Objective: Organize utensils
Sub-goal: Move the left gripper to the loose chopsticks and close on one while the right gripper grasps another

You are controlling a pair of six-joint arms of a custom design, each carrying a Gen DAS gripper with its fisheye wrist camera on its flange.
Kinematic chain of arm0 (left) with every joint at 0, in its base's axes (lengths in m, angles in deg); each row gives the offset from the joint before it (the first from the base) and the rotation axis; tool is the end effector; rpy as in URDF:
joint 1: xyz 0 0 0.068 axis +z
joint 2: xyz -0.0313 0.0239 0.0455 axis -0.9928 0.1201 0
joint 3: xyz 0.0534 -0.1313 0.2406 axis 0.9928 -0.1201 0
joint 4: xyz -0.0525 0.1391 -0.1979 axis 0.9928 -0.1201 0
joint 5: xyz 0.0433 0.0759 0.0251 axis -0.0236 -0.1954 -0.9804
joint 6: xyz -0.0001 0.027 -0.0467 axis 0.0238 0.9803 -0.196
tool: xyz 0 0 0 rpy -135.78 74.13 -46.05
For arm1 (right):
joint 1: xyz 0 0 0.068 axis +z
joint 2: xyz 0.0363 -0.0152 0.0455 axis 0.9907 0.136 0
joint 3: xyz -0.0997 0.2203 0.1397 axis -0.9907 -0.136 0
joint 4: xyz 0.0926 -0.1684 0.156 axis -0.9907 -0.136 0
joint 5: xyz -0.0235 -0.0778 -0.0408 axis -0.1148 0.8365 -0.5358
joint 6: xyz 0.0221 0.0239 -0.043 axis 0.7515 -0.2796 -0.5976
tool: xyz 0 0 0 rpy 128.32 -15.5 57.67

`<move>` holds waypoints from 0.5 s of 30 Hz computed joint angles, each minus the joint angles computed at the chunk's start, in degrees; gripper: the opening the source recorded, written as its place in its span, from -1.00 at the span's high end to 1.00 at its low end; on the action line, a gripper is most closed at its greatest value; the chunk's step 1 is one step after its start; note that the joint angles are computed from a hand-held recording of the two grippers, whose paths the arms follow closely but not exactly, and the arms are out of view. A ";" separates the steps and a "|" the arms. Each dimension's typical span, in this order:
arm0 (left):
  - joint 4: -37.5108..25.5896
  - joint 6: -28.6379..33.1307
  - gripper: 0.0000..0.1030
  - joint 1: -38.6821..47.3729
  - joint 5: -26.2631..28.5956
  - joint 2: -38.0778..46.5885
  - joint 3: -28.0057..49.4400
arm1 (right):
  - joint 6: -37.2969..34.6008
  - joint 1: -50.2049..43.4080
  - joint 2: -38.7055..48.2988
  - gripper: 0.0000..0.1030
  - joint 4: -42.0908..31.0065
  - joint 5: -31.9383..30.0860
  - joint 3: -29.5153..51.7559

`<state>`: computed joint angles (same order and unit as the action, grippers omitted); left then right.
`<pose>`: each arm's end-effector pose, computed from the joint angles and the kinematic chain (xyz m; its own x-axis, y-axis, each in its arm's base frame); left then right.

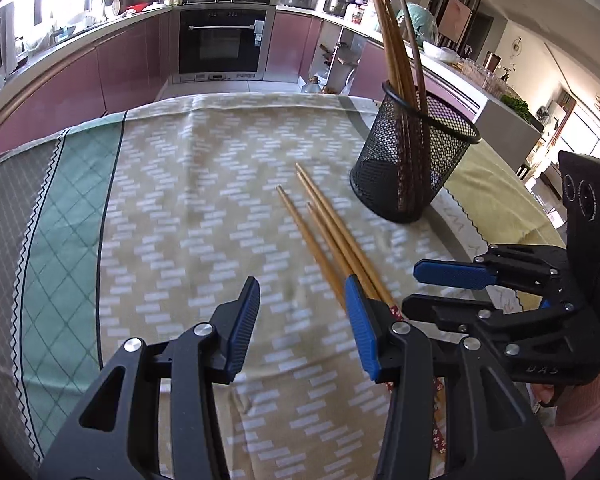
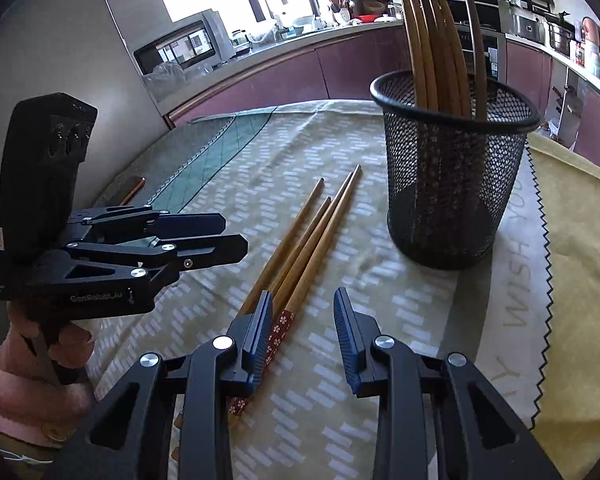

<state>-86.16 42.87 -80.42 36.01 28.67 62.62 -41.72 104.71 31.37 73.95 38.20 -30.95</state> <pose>0.2936 -0.0043 0.1997 -0.6754 0.4066 -0.6153 0.6152 0.7707 -0.1660 0.1761 0.0776 0.1884 -0.7789 0.0389 -0.6259 -0.2057 0.9270 0.3136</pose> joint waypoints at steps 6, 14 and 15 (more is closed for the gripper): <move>0.27 -0.10 0.15 -0.27 -0.33 0.06 -0.90 | 2.03 4.41 1.87 0.42 0.01 5.36 0.85; 0.58 -0.35 0.12 -2.02 -1.45 -0.10 -1.07 | 2.35 5.79 3.89 0.43 -2.58 9.03 3.33; 0.66 -0.52 0.12 -2.37 -1.73 0.04 -0.93 | 2.15 5.80 4.36 0.43 -2.97 9.43 3.81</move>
<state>-85.50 42.35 -82.79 34.28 28.71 61.69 -39.57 110.51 35.73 70.98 47.64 -27.14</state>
